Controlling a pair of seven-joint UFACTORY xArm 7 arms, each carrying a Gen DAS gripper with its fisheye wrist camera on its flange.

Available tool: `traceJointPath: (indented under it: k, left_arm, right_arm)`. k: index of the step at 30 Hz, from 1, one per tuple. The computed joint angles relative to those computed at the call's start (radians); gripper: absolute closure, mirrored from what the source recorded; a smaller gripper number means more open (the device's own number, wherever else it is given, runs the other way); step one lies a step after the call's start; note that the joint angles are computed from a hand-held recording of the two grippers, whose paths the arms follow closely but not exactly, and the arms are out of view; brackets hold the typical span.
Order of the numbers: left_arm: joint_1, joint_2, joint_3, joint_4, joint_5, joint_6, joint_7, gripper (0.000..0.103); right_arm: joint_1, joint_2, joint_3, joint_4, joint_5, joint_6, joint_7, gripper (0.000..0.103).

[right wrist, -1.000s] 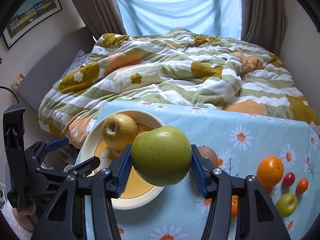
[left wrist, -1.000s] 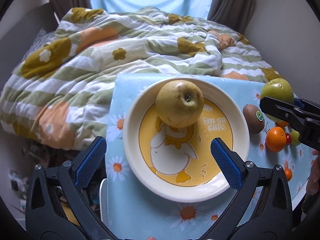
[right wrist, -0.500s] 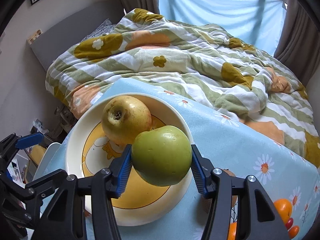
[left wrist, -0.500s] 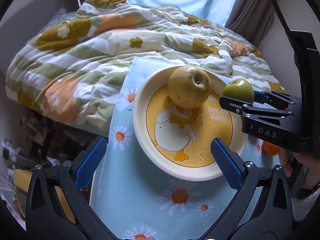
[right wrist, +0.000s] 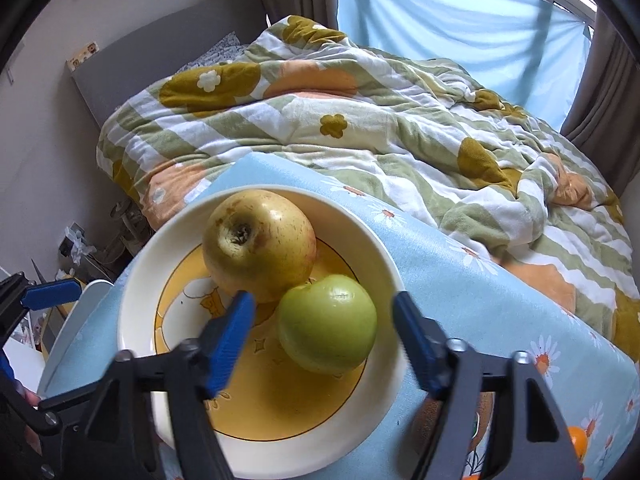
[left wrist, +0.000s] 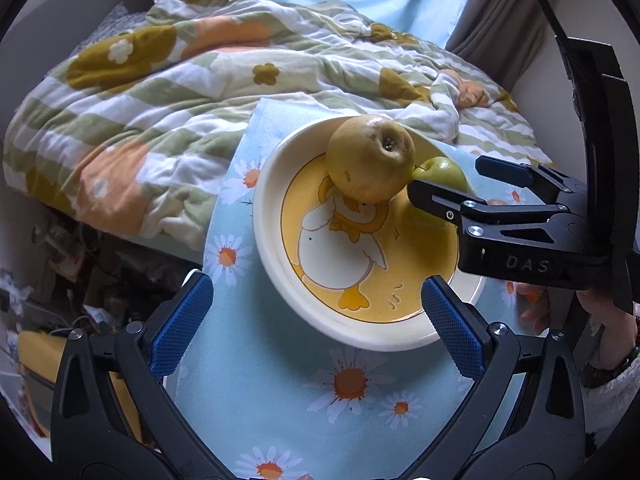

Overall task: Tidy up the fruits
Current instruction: 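Lower the green apple into the bowl beside the pear with the right gripper, then move both grippers back over the remaining fruit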

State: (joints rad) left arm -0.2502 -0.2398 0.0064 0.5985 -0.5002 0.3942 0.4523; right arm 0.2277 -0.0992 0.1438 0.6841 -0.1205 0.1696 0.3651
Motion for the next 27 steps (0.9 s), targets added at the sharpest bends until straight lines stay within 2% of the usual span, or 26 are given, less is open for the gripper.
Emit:
traceJointPath:
  k: [1, 5, 12, 16, 21, 27]
  left_arm:
    - [-0.001, -0.003, 0.0, 0.0, 0.0, 0.004, 0.002, 0.0]
    - [0.002, -0.032, 0.003, -0.009, 0.014, 0.025, 0.006, 0.0]
    - [0.019, -0.095, 0.01, -0.021, 0.092, 0.061, 0.018, 0.0]
    - [0.011, -0.129, 0.037, -0.01, 0.088, 0.09, 0.069, 0.0]
    - [-0.01, -0.163, 0.076, 0.006, 0.06, 0.078, 0.162, 0.0]
    - [-0.031, -0.168, 0.105, 0.062, 0.011, 0.114, 0.288, 0.0]
  right_arm:
    - [-0.002, -0.008, 0.002, -0.01, 0.004, -0.02, 0.006, 0.001]
    - [-0.025, -0.031, 0.026, -0.016, -0.065, 0.001, 0.087, 0.001]
    - [-0.018, -0.127, 0.036, -0.038, -0.038, 0.078, 0.135, 0.001]
    - [-0.046, -0.202, 0.078, -0.044, -0.079, 0.138, 0.225, 0.001]
    - [-0.063, -0.307, 0.115, -0.059, -0.101, 0.222, 0.341, 0.001]
    - [-0.091, -0.427, 0.17, -0.05, -0.157, 0.372, 0.469, 0.001]
